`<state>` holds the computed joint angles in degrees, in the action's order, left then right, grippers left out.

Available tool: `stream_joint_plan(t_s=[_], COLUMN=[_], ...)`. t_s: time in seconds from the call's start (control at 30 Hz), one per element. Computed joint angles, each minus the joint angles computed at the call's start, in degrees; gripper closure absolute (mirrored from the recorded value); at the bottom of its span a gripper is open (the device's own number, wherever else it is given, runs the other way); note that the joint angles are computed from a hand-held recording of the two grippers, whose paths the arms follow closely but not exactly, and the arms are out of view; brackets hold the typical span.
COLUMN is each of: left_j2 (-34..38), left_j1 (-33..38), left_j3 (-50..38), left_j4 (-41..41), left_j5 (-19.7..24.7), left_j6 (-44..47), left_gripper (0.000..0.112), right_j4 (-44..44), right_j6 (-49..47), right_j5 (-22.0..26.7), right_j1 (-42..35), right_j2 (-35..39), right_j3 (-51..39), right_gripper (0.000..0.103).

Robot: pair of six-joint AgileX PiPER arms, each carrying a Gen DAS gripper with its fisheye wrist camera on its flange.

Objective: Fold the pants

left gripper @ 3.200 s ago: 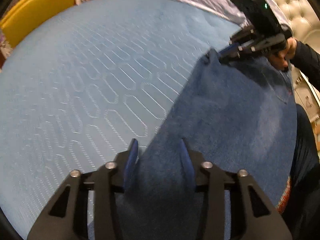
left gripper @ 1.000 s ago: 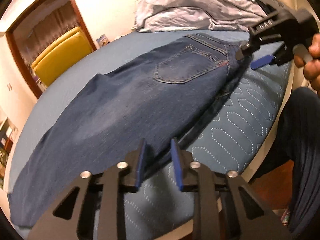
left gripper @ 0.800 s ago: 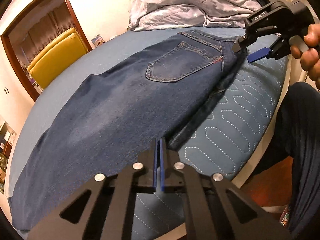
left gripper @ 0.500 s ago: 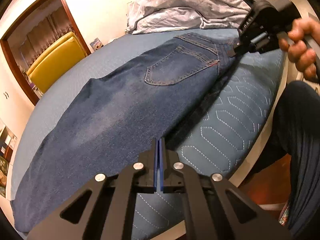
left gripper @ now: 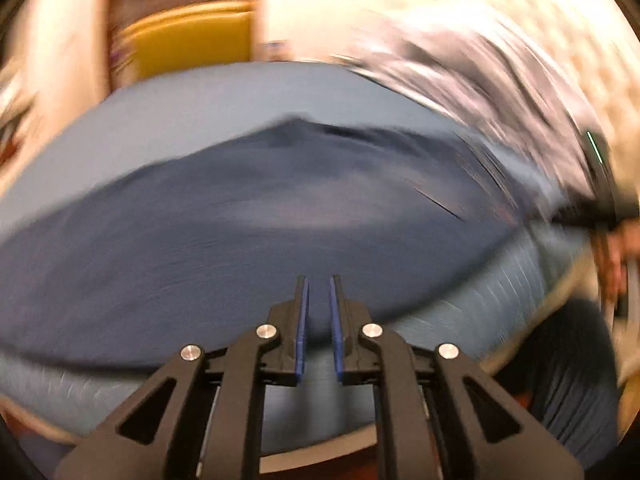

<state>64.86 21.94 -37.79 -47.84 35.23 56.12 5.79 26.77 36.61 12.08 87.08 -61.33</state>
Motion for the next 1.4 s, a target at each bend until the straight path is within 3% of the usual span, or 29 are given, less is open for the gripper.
stream_joint_plan(t_s=[0.13,0.2,0.23,0.3,0.4,0.43,0.47,0.53,0.63,0.77,0.83,0.87,0.9,1.0,1.03,1.1,1.13,1.2,1.27,1.4], left_j2=[10.5,13.1,14.4,18.5,22.8,25.0,28.1,33.8,41.6,49.5,53.0,53.2,52.9,55.8,56.0,53.3,51.8,49.5,48.0,49.0], left_j1=[19.2,26.0,28.1,31.3,28.4,26.3,23.5,17.8,11.4,8.1,10.2,10.5,10.7,12.9,13.3,14.4,16.4,19.2,22.0,23.8], left_j3=[-4.1,-6.1,-7.4,-13.0,-21.1,-24.8,-29.9,-37.9,-47.8,-56.1,-61.3,-61.6,-60.8,-65.1,-65.6,-61.5,-60.1,-57.7,-56.2,-55.4], left_j4=[-2.3,-2.8,-2.5,-5.1,-4.9,-2.8,0.0,2.1,5.8,14.1,13.1,14.4,15.6,14.5,15.2,16.2,13.3,11.5,9.6,16.2], left_j5=[-0.6,-3.4,-5.8,-5.8,-0.2,2.0,5.4,10.4,16.2,15.1,17.9,16.1,13.3,15.2,14.0,7.1,6.0,5.7,9.8,11.3], left_j6=[6.5,7.3,7.5,12.8,17.8,16.5,13.3,12.0,10.0,5.4,4.5,4.1,4.5,3.1,0.7,-2.9,-3.9,-5.3,-2.5,-1.6], left_gripper=[0.089,0.069,0.065,0.063,0.063,0.063,0.064,0.076,0.091,0.094,0.103,0.110,0.110,0.110,0.110,0.082,0.081,0.080,0.080,0.079], right_j4=[-8.5,-17.7,-22.9,-30.6,-30.2,-29.5,-28.0,-25.6,-20.2,-18.2,-19.3,-17.8,-15.9,-19.4,-20.4,-22.4,-23.4,-26.1,-26.7,-26.6], right_j6=[8.3,15.4,19.7,24.3,18.4,15.5,10.7,0.8,-12.2,-23.5,-23.9,-25.3,-26.1,-21.9,-20.6,-18.5,-17.7,-16.1,-15.5,-15.7], right_j5=[2.4,6.8,8.2,11.9,11.8,10.6,8.8,6.9,9.8,18.3,22.7,23.2,22.4,14.0,12.5,10.0,9.9,9.7,9.8,11.2], right_j1=[2.7,5.2,7.1,9.6,9.9,10.4,10.8,12.4,12.5,11.0,9.2,8.0,7.0,7.3,7.4,7.7,8.2,9.0,9.2,9.4], right_j2=[0.4,-1.5,-2.4,-3.2,0.7,2.6,4.7,13.1,26.3,43.0,49.7,50.7,50.4,46.0,45.2,44.1,44.1,44.3,44.1,44.4], right_j3=[-1.5,-2.8,-2.8,-4.9,-12.9,-15.7,-18.8,-28.5,-45.4,-68.3,-77.1,-78.0,-76.7,-66.0,-64.0,-61.0,-60.9,-61.0,-60.8,-61.9], right_gripper=[0.101,0.094,0.081,0.077,0.046,0.032,0.026,0.026,0.028,0.032,0.036,0.034,0.032,0.027,0.025,0.025,0.025,0.024,0.023,0.021])
